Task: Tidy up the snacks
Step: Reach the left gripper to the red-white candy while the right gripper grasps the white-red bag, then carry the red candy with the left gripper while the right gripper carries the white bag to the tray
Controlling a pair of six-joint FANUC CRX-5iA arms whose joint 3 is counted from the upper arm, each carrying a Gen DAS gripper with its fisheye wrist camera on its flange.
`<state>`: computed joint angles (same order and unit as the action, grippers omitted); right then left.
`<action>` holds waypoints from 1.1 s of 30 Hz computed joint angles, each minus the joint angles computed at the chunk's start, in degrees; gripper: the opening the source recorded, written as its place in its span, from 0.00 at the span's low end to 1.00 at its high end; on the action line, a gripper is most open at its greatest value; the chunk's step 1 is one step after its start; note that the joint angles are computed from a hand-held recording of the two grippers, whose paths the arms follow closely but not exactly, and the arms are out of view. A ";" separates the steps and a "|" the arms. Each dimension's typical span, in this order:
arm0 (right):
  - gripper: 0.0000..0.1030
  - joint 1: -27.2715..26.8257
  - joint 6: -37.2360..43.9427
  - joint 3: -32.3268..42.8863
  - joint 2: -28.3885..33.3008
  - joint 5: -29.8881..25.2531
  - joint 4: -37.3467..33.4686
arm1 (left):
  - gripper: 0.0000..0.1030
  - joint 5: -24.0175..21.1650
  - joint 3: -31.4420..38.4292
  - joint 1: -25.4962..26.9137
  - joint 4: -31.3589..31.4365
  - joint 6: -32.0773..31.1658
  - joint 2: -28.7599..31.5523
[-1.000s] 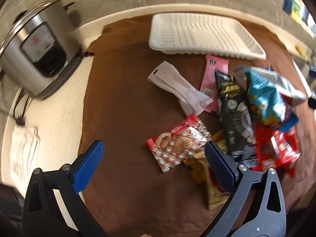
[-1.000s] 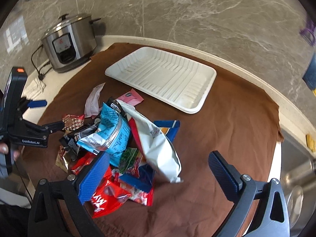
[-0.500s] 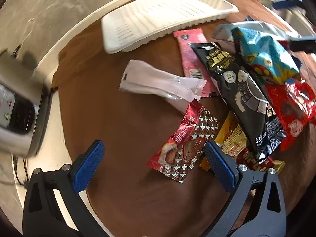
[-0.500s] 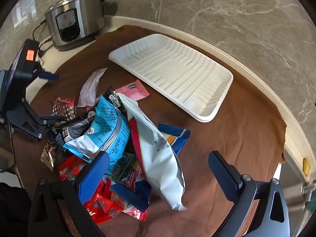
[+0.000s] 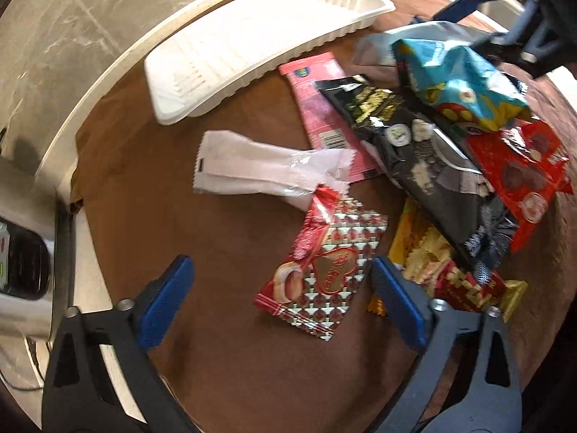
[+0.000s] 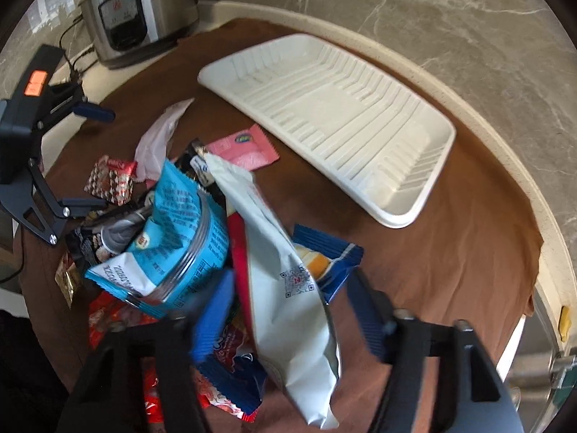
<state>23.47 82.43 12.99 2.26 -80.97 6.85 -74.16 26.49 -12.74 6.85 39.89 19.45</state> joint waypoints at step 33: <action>0.35 -11.43 -8.00 7.16 -2.02 -0.64 -19.86 | 0.21 -13.37 4.75 7.04 17.09 4.43 4.96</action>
<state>12.04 74.43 20.15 0.24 -81.62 -13.01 -87.54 31.24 -5.70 23.94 44.33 24.41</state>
